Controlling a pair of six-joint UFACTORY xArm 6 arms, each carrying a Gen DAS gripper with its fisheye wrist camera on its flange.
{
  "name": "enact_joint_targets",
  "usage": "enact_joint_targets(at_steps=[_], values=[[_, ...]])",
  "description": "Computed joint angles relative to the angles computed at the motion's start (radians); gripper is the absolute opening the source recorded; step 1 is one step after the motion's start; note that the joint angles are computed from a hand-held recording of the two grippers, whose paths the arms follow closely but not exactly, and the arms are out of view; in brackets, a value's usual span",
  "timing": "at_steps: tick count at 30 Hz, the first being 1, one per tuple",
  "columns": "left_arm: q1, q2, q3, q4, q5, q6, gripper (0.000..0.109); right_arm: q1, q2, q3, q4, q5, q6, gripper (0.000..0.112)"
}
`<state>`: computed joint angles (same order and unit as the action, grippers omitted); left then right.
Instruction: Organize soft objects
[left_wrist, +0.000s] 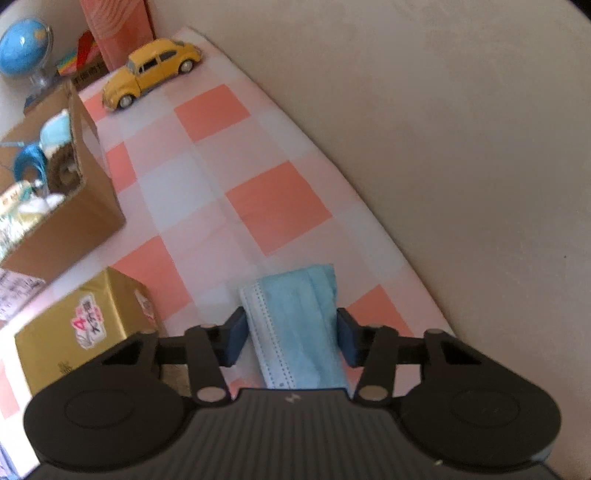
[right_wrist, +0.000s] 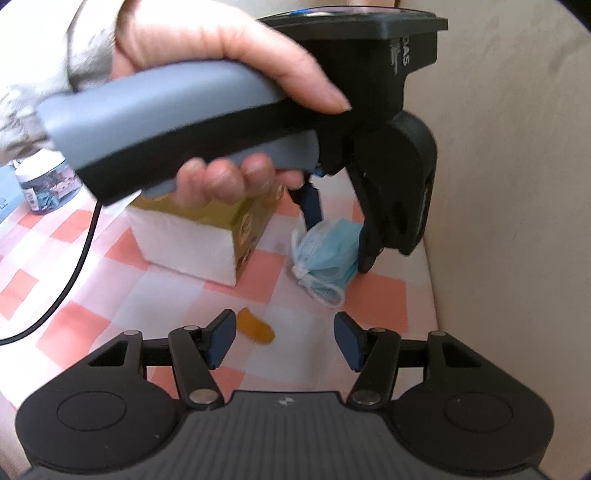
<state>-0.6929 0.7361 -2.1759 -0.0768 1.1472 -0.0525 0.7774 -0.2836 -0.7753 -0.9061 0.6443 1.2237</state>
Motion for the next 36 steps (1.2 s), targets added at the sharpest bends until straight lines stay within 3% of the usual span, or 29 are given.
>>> enact_joint_targets(at_steps=[6, 10, 16, 23, 36], values=[[-0.002, -0.006, 0.018, -0.004, -0.02, 0.004, 0.049, 0.024, 0.011, 0.001, -0.005, 0.004, 0.0, 0.062], [0.0, 0.006, 0.001, -0.01, -0.016, 0.003, 0.049, 0.028, 0.026, -0.003, -0.01, -0.008, -0.005, 0.048], [-0.003, -0.012, 0.029, -0.004, -0.034, 0.002, 0.048, 0.037, 0.057, -0.03, 0.031, -0.003, -0.028, 0.046], [-0.005, -0.012, 0.027, -0.004, -0.036, -0.005, 0.048, 0.043, 0.091, -0.058, 0.022, 0.013, 0.015, 0.031], [-0.002, -0.042, 0.063, -0.027, -0.056, 0.015, 0.038, 0.054, 0.081, -0.065, -0.018, 0.06, 0.066, 0.029]])
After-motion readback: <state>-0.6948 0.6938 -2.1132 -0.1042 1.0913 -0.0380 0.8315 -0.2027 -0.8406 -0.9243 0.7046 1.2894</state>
